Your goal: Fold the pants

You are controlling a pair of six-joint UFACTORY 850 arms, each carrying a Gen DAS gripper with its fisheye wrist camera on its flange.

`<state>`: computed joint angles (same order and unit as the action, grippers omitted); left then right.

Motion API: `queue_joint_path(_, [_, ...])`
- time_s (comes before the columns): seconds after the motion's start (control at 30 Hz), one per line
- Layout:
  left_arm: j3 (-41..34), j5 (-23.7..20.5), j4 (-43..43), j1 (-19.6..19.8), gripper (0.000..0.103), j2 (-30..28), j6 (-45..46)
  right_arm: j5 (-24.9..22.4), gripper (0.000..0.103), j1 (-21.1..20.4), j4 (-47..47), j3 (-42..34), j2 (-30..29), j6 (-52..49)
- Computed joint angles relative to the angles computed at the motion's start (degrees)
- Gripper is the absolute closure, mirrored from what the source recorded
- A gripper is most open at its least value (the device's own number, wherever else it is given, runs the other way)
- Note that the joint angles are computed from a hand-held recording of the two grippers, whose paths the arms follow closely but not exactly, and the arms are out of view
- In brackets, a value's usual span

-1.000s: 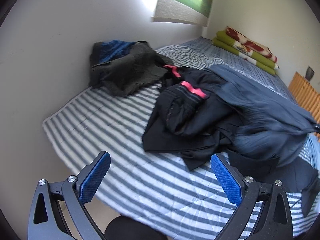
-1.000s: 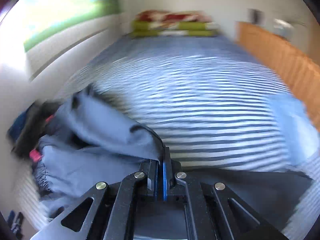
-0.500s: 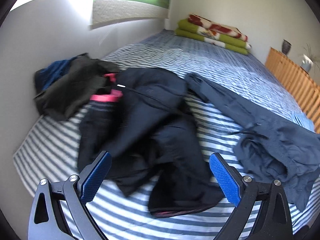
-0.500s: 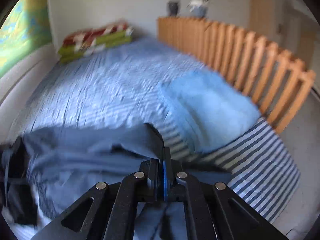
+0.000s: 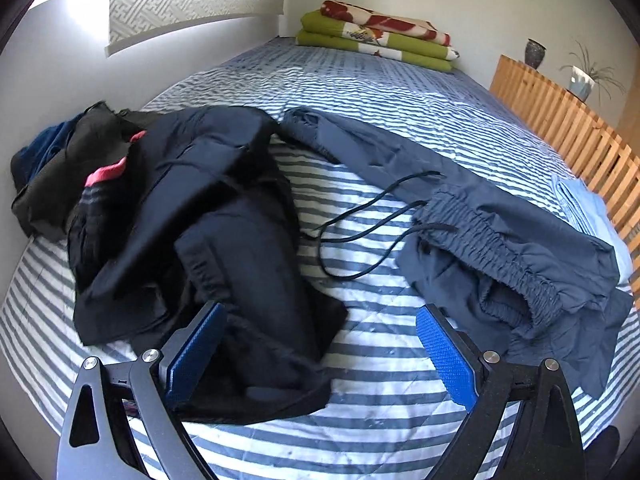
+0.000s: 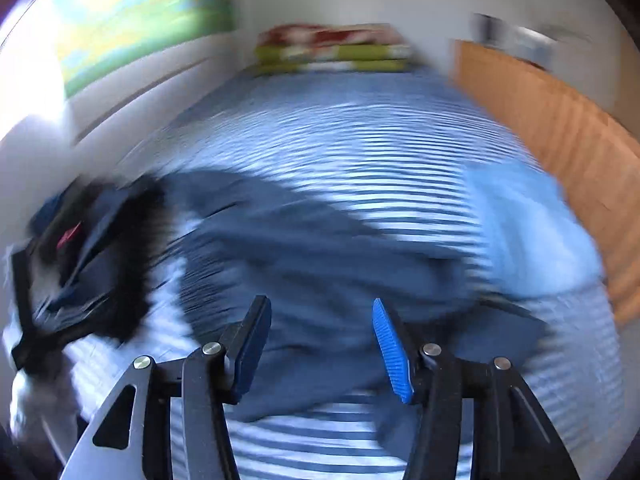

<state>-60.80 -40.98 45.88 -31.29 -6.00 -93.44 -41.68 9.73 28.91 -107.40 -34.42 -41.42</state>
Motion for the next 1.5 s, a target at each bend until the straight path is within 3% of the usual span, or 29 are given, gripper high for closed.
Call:
queue_joint_path(0.1, [2.54, -0.17, -1.37, 1.06, 0.005, 2.31, 0.18, -0.28, 0.045, 4.84, -2.85, -0.07, -1.48, -3.18])
queue_joint_path(0.23, [3.92, 2.95, -2.95, 3.88, 0.005, 3.41, 4.18, -3.63, 0.045, 9.41, -12.2, -6.13, -7.62, 2.82])
queue_joint_path(0.33, [2.54, 5.64, -1.13, 5.68, 0.008, 1.38, 7.86, 1.0, 0.045, 11.93, -24.48, -6.31, -9.72, 11.29])
queue_joint_path(0.4, [0.27, 7.53, -1.06, 7.29, 0.018, -1.53, 11.2, 1.42, 0.045, 12.03, -29.48, -7.42, -10.98, 16.54])
queue_joint_path(0.53, [-4.2, 13.23, -10.7, 11.36, 0.028, -7.46, 22.19, -0.99, 0.083, 10.42, -32.43, -11.57, -13.73, 22.15])
queue_joint_path(0.6, [-6.99, 10.89, -11.71, 12.09, 0.029, -11.04, 25.21, -2.08, 0.092, 9.17, -33.64, -14.83, -15.42, 25.13])
queue_joint_path(0.67, [-9.14, 4.97, -7.48, 11.98, 0.033, -13.77, 24.45, -3.2, 0.096, 8.38, -34.09, -18.0, -17.03, 27.54])
queue_joint_path(0.77, [-7.44, 6.45, -9.11, 14.65, 0.036, -12.93, 25.4, -9.03, 0.096, 6.76, -29.42, -25.3, -20.76, 25.56])
queue_joint_path(0.83, [-6.03, 6.89, -8.58, 16.0, 0.047, -11.65, 25.65, -8.16, 0.097, 6.7, -29.9, -24.8, -20.35, 25.32])
queue_joint_path(0.9, [-4.19, 7.56, -9.13, 17.97, 0.071, -9.8, 26.13, -7.22, 0.097, 6.69, -29.91, -23.74, -19.63, 24.69])
queue_joint_path(1.0, [-1.65, 11.78, -15.26, 21.85, 0.082, -7.24, 30.26, -8.65, 0.097, 6.29, -27.47, -24.9, -20.06, 24.16])
queue_joint_path(1.1, [-0.94, 11.95, -15.02, 22.33, 0.083, -6.27, 28.9, -9.25, 0.097, 6.36, -25.39, -24.48, -19.57, 23.62])
queue_joint_path(1.17, [-0.12, 13.27, -18.19, 21.61, 0.082, -5.36, 33.29, -8.5, 0.097, 6.61, -25.43, -23.62, -18.93, 23.7])
queue_joint_path(1.23, [0.4, 14.19, -20.14, 20.48, 0.074, -4.54, 35.62, -6.86, 0.097, 6.82, -25.76, -21.83, -17.62, 23.88])
queue_joint_path(1.3, [0.48, 16.05, -26.39, 19.65, 0.059, -4.19, 42.17, -5.46, 0.097, 6.82, -26.03, -20.99, -16.94, 24.51])
queue_joint_path(1.37, [-0.64, 16.45, -30.3, 18.93, 0.059, -5.36, 45.41, -4.03, 0.097, 6.7, -26.26, -20.11, -16.01, 25.57])
queue_joint_path(1.5, [-6.6, 9.86, -22.23, 18.21, 0.062, -12.14, 36.34, -4.11, 0.097, 6.57, -26.42, -20.63, -15.68, 26.7])
